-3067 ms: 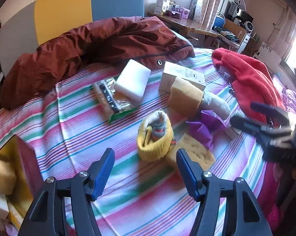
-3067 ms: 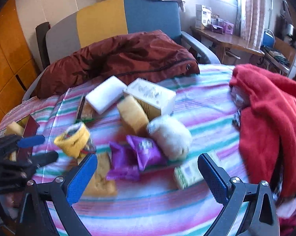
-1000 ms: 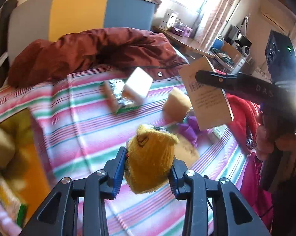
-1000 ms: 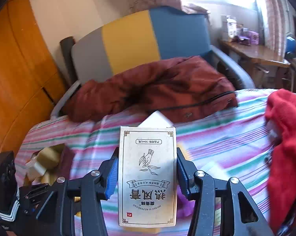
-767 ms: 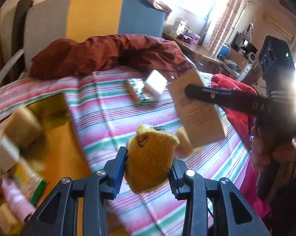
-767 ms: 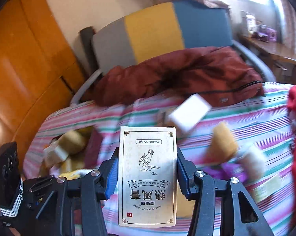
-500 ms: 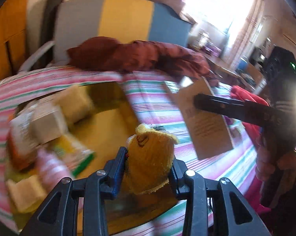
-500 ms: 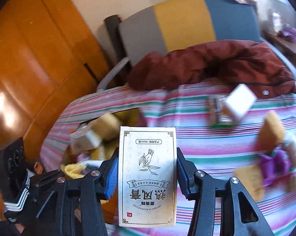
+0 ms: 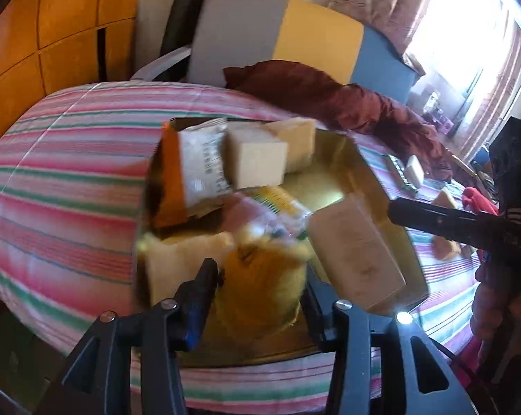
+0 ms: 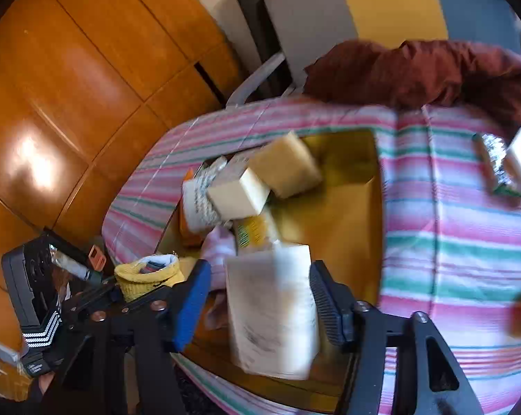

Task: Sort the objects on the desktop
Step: 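Carry the cardboard box and yellow knit item over the gold tray, then open both grippers to drop the box and knit item into the tray, then move both grippers back toward the remaining items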

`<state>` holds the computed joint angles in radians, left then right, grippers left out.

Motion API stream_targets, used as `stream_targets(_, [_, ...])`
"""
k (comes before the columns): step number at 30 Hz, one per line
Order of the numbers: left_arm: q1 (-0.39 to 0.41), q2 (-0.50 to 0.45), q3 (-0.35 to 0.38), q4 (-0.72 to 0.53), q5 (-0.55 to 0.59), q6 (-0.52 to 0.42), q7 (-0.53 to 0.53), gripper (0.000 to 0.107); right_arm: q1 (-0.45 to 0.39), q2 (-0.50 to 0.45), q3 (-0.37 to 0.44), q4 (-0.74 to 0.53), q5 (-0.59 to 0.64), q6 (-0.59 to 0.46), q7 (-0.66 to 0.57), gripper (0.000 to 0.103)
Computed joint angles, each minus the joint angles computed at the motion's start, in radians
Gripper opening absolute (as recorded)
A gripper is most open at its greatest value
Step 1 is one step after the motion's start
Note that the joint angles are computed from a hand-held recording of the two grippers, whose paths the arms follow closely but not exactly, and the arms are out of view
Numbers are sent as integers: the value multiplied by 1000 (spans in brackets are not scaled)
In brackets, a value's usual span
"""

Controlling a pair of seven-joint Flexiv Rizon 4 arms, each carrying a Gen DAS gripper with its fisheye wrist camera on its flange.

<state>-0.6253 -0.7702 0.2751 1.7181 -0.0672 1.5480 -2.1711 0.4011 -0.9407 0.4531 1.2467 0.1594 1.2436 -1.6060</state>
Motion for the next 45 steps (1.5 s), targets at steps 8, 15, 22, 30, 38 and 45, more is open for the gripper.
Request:
stream_targets(8, [-20,-7,14,35,-51,59,0,53,7,-8,-6,11,21,-29,34,75])
stream_targets(15, [-91,-43,101,-44,16,-109,-62,52,48,70,-92,151,-29,107,74,85])
stream_targets(22, [-174,-22,220,-9,83,-13,-170,57,88,124,-190,277,-109,250,198,97])
stream_targets(30, [-226,-18,302,-25,64,48,-184,64,76,153,-251,364,-164,310,340,97])
stream_targets(38, [-144,-32,155,-108,45,63,-6,64,67,196,-333,469,-218,352,478,97])
stream_targets(45, [-162,-51,147,-163,43,38,52,64,65,223,-394,547,-284,367,574,102])
